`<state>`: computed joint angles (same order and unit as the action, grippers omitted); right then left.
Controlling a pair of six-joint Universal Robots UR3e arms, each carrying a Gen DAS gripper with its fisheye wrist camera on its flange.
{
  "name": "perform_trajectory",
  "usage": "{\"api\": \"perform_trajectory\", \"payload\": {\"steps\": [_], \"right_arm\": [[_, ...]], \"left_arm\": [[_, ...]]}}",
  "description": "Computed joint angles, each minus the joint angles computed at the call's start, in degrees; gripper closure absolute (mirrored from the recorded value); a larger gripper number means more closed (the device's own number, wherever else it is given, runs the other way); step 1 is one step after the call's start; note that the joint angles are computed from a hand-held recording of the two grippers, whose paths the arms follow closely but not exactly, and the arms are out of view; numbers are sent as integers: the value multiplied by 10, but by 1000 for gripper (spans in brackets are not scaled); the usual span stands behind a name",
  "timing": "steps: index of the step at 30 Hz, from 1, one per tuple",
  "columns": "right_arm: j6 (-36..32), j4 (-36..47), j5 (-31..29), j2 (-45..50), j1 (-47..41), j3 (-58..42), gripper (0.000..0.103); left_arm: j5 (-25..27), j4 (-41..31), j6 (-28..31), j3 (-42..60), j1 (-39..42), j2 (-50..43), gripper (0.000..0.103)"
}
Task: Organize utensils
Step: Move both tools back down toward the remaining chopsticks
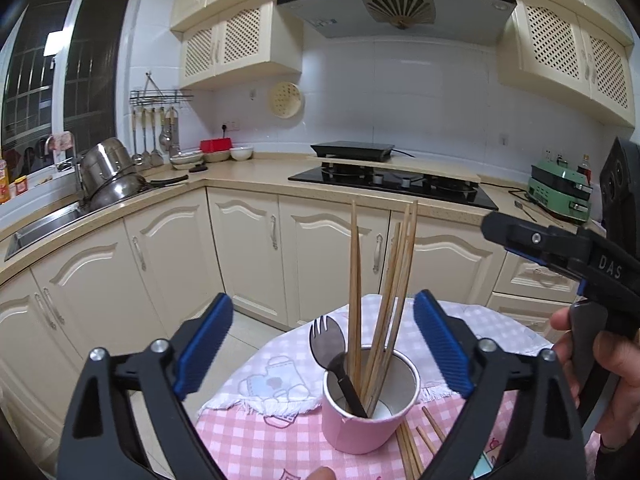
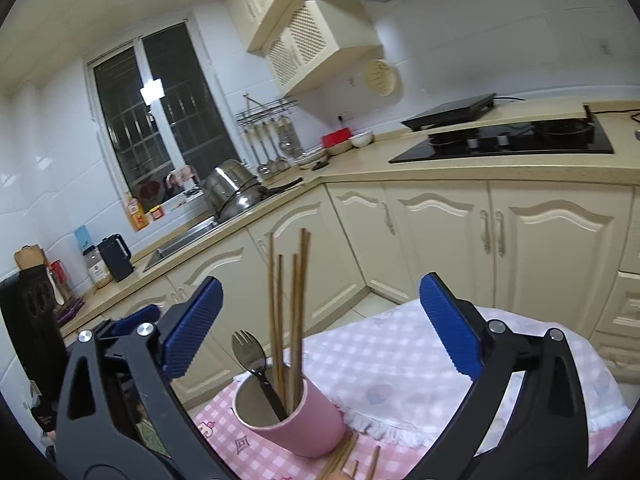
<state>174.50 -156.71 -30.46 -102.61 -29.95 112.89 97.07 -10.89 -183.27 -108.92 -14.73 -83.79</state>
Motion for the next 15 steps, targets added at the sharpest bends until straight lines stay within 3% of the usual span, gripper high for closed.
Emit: {"api": "perform_trajectory", "payload": {"steps": [9, 15], "right_arm": [[-83, 147, 25, -91, -62, 30, 6], [-191, 339, 18, -162, -102, 10, 6]], "left_arm": [[56, -10, -21, -25, -52, 35, 10], [93, -24, -39, -32, -85, 57, 10]]}}
